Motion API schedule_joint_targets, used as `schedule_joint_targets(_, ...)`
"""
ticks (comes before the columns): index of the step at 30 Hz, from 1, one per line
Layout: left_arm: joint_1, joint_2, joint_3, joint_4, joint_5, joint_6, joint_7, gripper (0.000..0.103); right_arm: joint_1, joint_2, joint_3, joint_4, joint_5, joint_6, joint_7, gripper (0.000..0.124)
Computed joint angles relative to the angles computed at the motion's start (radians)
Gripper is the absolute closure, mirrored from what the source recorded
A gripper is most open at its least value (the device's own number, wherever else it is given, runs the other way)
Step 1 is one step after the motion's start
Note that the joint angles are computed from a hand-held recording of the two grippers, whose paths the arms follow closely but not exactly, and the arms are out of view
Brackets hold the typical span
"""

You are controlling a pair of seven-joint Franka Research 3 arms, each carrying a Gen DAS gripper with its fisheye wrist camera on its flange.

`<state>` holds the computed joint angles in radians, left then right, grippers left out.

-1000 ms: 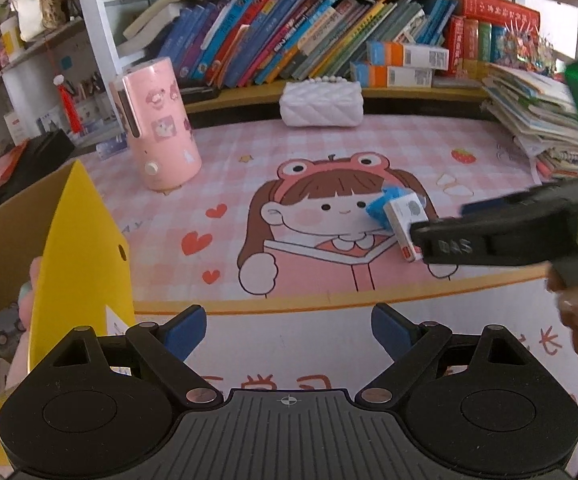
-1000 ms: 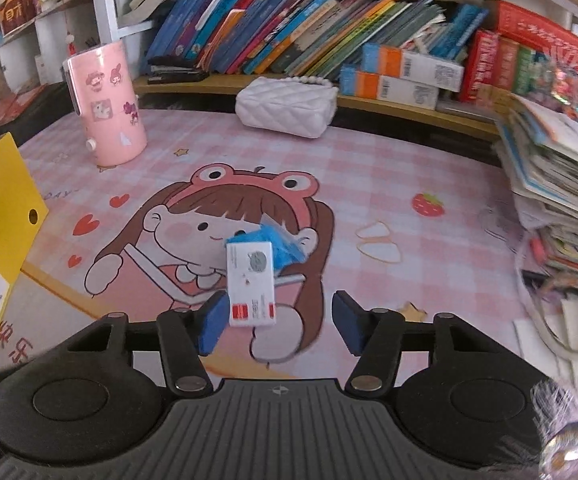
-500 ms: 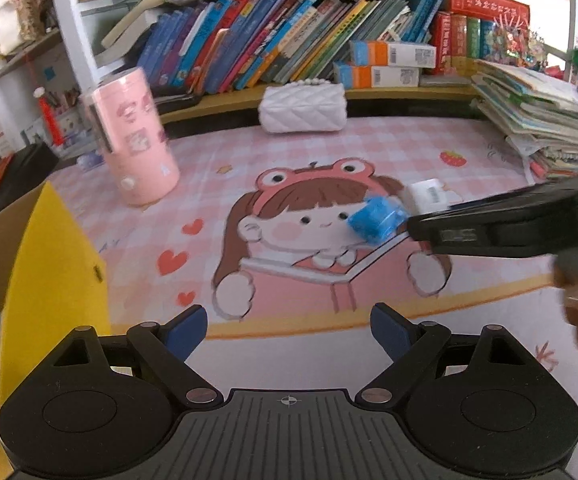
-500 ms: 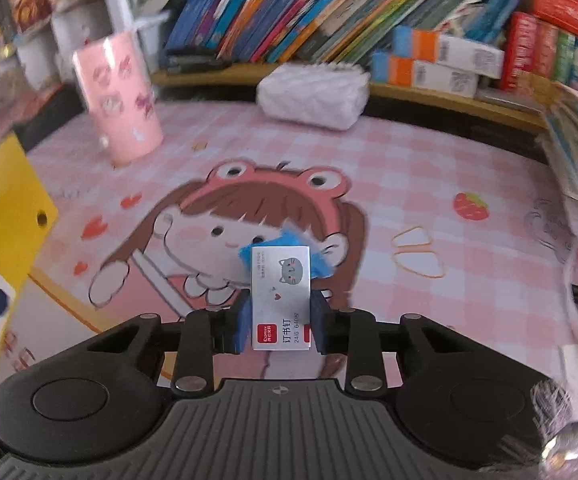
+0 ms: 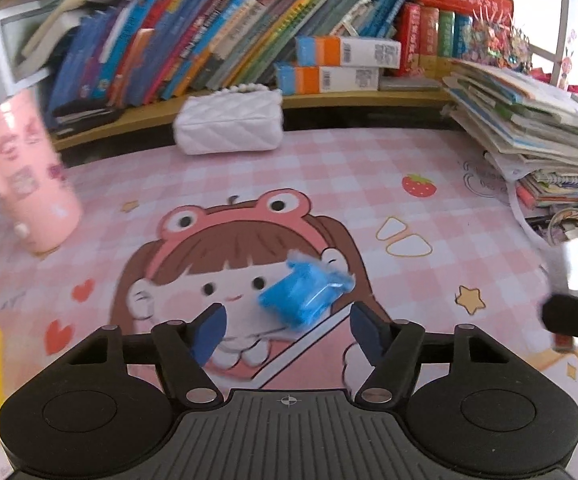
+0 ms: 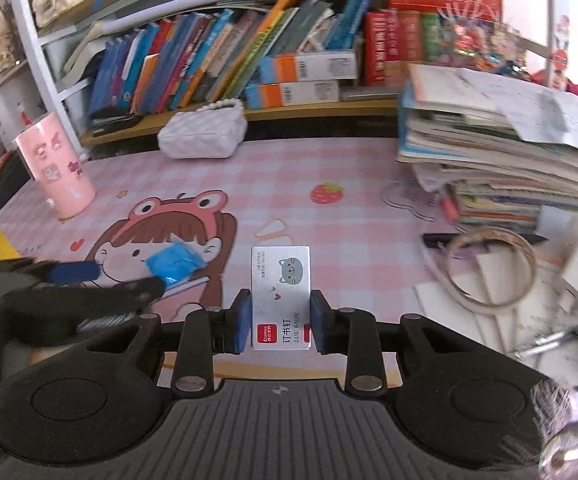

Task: Organize objects
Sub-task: 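Grasp the blue plastic bag with the left gripper while the right gripper holds the card, then carry the blue bag and white card toward the yellow box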

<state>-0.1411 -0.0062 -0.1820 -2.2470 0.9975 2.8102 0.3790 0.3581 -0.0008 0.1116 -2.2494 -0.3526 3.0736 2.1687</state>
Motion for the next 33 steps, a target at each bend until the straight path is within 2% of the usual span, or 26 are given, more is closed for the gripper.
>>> schedule_joint_targets(4, -0.007, 0.063, 0.008, 0.050, -0.014, -0.009, 0.031, 0.042, -0.016, -0.018, 0.001, -0.017, -0.014, -0.007, 0.014, 0.096)
schedule_joint_targets(8, -0.020, 0.089, 0.028, 0.075, 0.027, -0.002, 0.001, 0.045, -0.025, -0.021, 0.008, -0.021, 0.022, -0.023, -0.006, 0.096)
schedule_joint_targets(10, -0.025, 0.096, 0.034, 0.082, 0.046, 0.003, -0.013, 0.051, -0.019, -0.018, 0.011, -0.020, 0.079, -0.028, -0.047, 0.096)
schedule_joint_targets(14, -0.021, 0.099, 0.044, 0.077, 0.055, 0.048, -0.017, 0.072, -0.006, -0.009, 0.015, -0.014, 0.162, -0.030, -0.118, 0.096)
schedule_joint_targets(18, -0.016, 0.079, 0.045, 0.055, 0.021, 0.063, 0.016, 0.074, 0.008, 0.002, 0.015, -0.003, 0.180, -0.030, -0.145, 0.096)
schedule_joint_targets(27, 0.039, -0.120, 0.012, -0.110, 0.029, 0.115, -0.077, 0.074, 0.035, 0.004, 0.017, 0.000, 0.187, -0.050, -0.174, 0.096)
schedule_joint_targets(33, 0.061, -0.311, -0.022, -0.269, -0.103, 0.111, -0.012, 0.074, 0.056, -0.013, 0.037, -0.019, 0.215, -0.063, -0.209, 0.096)
